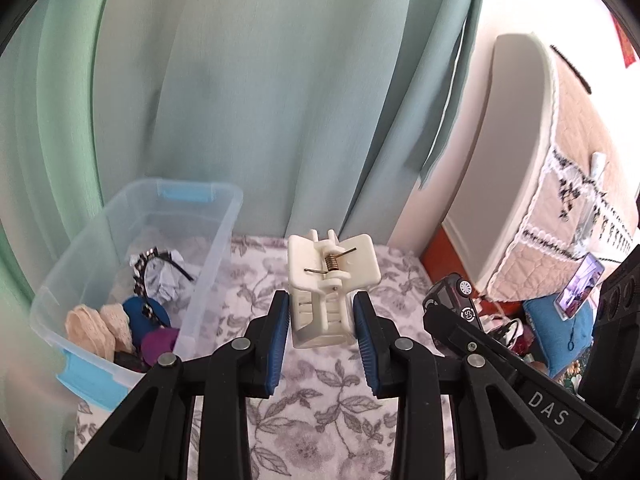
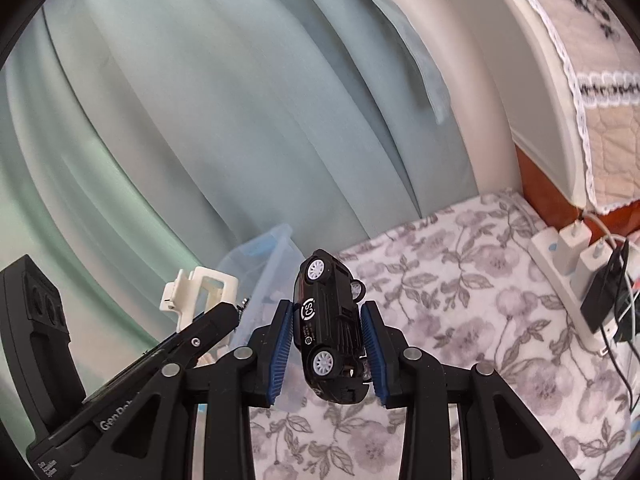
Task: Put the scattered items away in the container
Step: 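Lift and carry the white clip in left gripper while right gripper carries the car over the box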
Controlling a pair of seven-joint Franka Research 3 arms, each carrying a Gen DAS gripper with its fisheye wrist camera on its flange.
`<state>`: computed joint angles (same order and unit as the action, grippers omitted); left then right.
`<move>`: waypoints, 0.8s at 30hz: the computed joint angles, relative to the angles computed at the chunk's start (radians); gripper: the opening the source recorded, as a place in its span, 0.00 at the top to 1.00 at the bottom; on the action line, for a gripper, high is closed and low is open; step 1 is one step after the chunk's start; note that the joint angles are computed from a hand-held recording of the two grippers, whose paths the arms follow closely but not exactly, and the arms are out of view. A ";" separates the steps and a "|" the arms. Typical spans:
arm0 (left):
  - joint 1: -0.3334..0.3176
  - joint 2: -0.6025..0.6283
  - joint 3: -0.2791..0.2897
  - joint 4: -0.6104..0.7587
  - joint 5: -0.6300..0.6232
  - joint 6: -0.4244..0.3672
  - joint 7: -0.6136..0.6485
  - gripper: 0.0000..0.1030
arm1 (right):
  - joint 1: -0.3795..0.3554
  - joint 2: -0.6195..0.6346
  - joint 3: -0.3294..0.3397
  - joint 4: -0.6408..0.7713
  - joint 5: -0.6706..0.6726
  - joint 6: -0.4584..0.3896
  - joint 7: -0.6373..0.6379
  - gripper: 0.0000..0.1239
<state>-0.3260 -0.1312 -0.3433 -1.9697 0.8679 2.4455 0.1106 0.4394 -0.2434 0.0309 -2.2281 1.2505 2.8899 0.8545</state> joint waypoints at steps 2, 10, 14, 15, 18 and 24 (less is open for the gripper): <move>0.003 -0.023 0.000 -0.005 0.014 0.016 -0.008 0.67 | 0.005 -0.012 0.003 0.003 0.003 0.016 -0.010 0.70; 0.017 -0.069 -0.030 0.004 0.091 0.015 -0.046 0.67 | 0.039 -0.067 -0.007 0.013 0.116 0.047 -0.112 0.70; 0.027 -0.102 -0.039 -0.011 0.103 0.015 -0.058 0.67 | 0.052 -0.087 -0.002 0.015 0.147 0.057 -0.153 0.70; 0.030 -0.108 -0.042 -0.014 0.105 0.016 -0.062 0.67 | 0.054 -0.089 0.000 0.015 0.148 0.060 -0.157 0.70; 0.042 -0.128 -0.048 -0.029 0.111 0.023 -0.076 0.67 | 0.060 -0.094 0.005 0.017 0.145 0.068 -0.157 0.70; 0.066 -0.167 -0.053 -0.062 0.108 0.048 -0.086 0.67 | 0.068 -0.093 0.015 0.026 0.131 0.071 -0.145 0.70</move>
